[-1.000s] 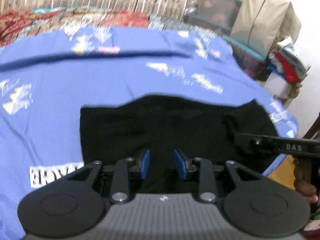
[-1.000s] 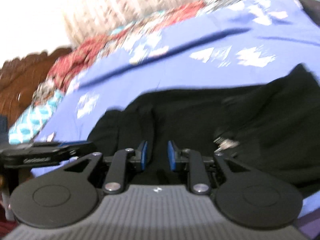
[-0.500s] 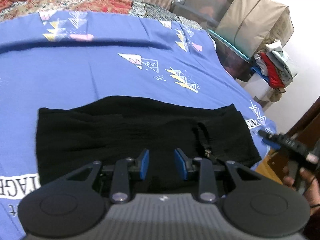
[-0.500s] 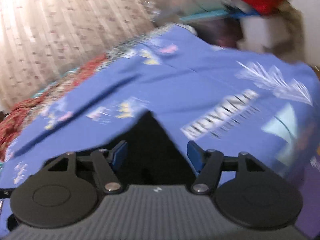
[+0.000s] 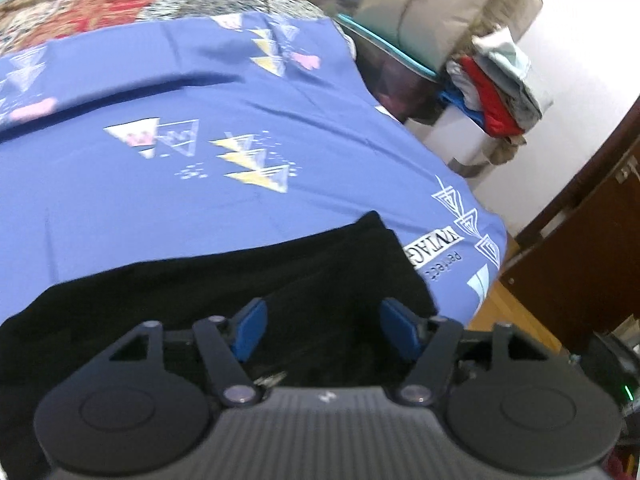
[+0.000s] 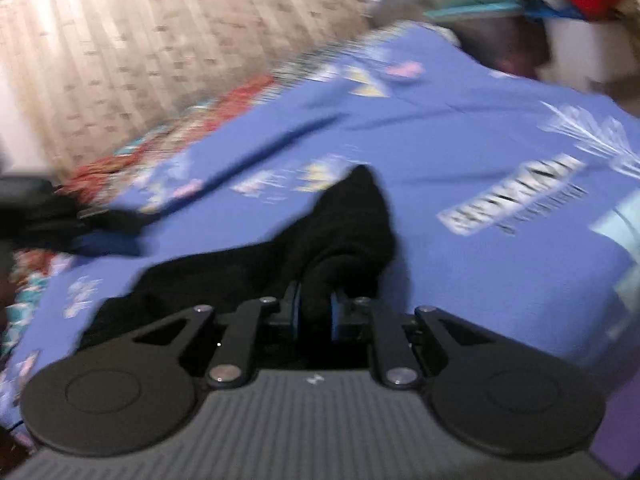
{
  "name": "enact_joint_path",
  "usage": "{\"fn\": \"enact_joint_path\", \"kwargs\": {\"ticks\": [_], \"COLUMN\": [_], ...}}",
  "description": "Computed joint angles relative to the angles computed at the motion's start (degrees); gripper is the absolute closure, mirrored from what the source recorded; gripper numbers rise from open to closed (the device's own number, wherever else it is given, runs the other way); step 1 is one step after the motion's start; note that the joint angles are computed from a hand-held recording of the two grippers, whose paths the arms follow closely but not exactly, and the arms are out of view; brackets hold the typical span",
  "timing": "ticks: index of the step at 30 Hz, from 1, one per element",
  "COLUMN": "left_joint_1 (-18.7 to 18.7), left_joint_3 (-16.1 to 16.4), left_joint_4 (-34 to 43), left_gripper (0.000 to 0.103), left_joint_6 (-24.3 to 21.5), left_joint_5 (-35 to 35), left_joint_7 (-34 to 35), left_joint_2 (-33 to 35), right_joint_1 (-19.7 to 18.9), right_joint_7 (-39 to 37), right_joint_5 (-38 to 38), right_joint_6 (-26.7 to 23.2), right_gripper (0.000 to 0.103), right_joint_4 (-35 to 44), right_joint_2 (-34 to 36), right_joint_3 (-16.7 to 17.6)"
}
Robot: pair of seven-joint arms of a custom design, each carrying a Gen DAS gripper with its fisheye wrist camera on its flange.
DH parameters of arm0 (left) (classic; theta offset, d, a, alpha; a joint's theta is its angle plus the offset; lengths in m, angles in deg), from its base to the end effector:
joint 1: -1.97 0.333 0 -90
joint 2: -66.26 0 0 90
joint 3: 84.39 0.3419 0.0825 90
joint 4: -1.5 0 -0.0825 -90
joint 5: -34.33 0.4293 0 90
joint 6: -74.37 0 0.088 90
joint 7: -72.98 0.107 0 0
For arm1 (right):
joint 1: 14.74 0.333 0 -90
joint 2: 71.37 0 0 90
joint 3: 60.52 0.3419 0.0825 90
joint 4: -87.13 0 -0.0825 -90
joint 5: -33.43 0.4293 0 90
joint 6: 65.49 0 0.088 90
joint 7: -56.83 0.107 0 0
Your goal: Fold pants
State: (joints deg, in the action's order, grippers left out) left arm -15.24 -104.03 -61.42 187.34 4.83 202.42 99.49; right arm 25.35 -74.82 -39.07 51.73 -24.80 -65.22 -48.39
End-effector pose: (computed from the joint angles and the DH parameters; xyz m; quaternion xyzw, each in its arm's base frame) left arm 0.6726 -0.4372 0.5649 0.2088 -0.9069 0.3473 0.1149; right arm 0.4366 0.4718 0.4607 -0.3006 0.8027 -0.3308 0.3947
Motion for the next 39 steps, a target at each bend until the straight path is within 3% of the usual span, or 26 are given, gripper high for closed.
{"fn": "enact_joint_path", "kwargs": {"ticks": [3,9,11,12,13,18,19,21,22,24,25,26,30,33,36,39], "left_joint_1": [-2.4,-5.3,-6.5,-6.7,-6.6,-2.6,-1.7,-0.4,0.1,1.3,2.0,2.6,6.4,9.1,10.9,11.7], "left_joint_3": [0.6,1.5,2.5,2.5,2.5,0.8,0.5,0.4,0.5,0.8,0.9,1.0,0.9,1.0,1.7,2.9], "left_joint_4": [1.5,1.1,-1.3,-1.0,-0.3,2.1,2.9,3.9,4.6,6.4,7.0,7.5,6.7,6.7,6.8,8.3], "left_gripper": [0.015,0.009,0.031,0.065,0.072,0.079,0.079,0.079,0.079,0.079,0.079,0.079,0.079,0.079,0.079,0.078], "left_joint_6": [-1.1,0.0,3.1,2.5,1.6,-1.5,-2.5,-3.4,-3.6,-4.5,-4.9,-5.1,-3.8,-2.7,-1.6,-1.1], "left_joint_5": [2.7,7.3,10.4,11.4,11.8,6.1,4.7,2.9,2.4,1.3,0.7,0.1,-3.1,-5.3,-5.5,-4.1], "left_joint_7": [-3.0,-5.2,-5.1,-4.7,-5.2,-5.8,-5.9,-6.1,-6.4,-7.7,-8.5,-9.0,-9.3,-9.2,-9.3,-10.9], "left_joint_2": [0.8,0.7,-0.5,-0.1,0.3,1.4,1.6,1.8,2.1,2.9,3.3,3.7,3.2,3.0,3.2,4.6], "right_joint_1": [0.0,2.0,2.5,2.7,2.8,2.7,2.7,2.2,1.8,1.3,1.0,0.7,-0.1,-0.3,-0.6,-1.6], "right_joint_7": [-5.8,-16.3,-17.4,-17.7,-18.0,-15.4,-14.8,-15.6,-16.7,-18.2,-18.3,-18.6,-19.2,-24.3,-32.3,-46.2], "right_joint_5": [-2.1,-1.9,-2.6,-3.2,-3.6,-4.5,-4.9,-4.8,-4.7,-4.6,-5.0,-5.4,-8.0,-7.8,-4.0,4.4], "right_joint_6": [3.0,3.3,4.0,4.6,5.1,6.4,6.0,6.6,8.1,10.6,12.4,14.3,22.7,28.7,34.0,36.5], "right_gripper": [0.086,0.086,0.086,0.086,0.086,0.081,0.075,0.043,0.041,0.045,0.055,0.085,0.088,0.088,0.088,0.087], "right_joint_4": [2.9,8.0,8.2,8.0,7.9,6.3,6.1,6.2,6.6,7.5,7.8,8.3,12.7,18.4,24.7,33.0], "right_joint_2": [1.8,5.2,5.3,5.2,5.1,3.9,3.7,3.8,4.1,4.9,5.1,5.5,8.2,11.7,16.2,22.5], "right_joint_3": [-0.2,-1.2,-1.7,-1.8,-2.0,-2.3,-2.3,-2.2,-2.2,-2.5,-2.7,-3.0,-4.4,-5.6,-6.9,-6.0]}}
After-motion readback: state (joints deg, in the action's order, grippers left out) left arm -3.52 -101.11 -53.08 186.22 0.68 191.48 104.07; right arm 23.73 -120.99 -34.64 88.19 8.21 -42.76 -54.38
